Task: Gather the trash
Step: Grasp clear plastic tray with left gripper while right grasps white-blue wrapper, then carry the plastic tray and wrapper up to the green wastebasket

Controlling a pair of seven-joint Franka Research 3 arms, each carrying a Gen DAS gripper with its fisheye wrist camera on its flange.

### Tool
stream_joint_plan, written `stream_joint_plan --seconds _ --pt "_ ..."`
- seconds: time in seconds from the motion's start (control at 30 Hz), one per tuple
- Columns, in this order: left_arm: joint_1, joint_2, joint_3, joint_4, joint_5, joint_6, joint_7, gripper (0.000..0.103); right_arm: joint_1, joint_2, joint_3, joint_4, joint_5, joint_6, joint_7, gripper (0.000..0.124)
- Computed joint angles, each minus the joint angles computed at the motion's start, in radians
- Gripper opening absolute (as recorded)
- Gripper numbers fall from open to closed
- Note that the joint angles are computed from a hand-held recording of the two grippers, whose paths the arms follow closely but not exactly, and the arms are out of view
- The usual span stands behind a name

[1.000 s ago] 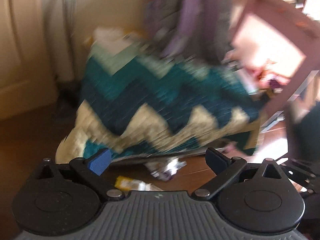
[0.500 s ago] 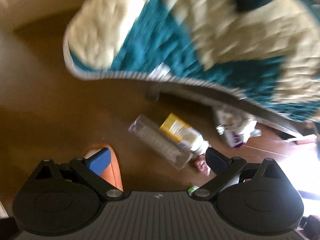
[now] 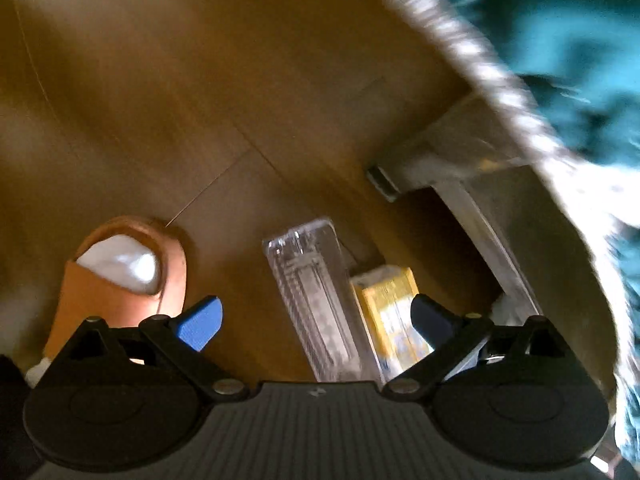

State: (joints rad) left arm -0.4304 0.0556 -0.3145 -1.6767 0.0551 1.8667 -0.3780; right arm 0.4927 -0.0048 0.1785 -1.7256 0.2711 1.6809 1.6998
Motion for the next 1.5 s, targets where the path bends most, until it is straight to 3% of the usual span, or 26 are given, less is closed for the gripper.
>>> stream_joint_plan --seconds 0.37,0.53,0.7,0.83,0.93,1.2,1.5 --pt "0.027 0.053 0.015 -0.098 -0.073 0.098 0.026 0.101 0.028 0.092 0.004 -0.026 -0.044 -0.002 0.050 0.068" --pt "0.026 0.071 0.013 -0.102 -0.086 0.098 0.045 0.100 0.039 0.113 0.001 -0.040 -0.082 -0.018 0.085 0.046" --pt "0.024 0.086 0.009 -0.100 -0.121 0.106 0.052 0.085 0.038 0.126 -0.003 -0.033 -0.076 -0.026 0.102 0.017" --pt "0.026 0.091 0.011 -0.079 -0.133 0.079 0.053 0.062 0.028 0.114 -0.008 -0.030 -0.059 -0.022 0.095 0.008" --pt "0.028 0.076 0.010 -0.099 -0.153 0.111 0.060 0.047 0.023 0.099 -0.010 -0.023 -0.056 -0.026 0.100 0.006" --pt "0.005 0.071 -0.003 -0.001 -0.129 0.036 0.056 0.044 0.010 0.074 -0.014 0.076 -0.090 -0.083 0.153 0.004" --pt "-0.052 0.083 -0.026 0.246 -0.073 -0.164 0.052 0.044 -0.024 -0.008 -0.026 0.185 -0.087 -0.113 0.181 0.004"
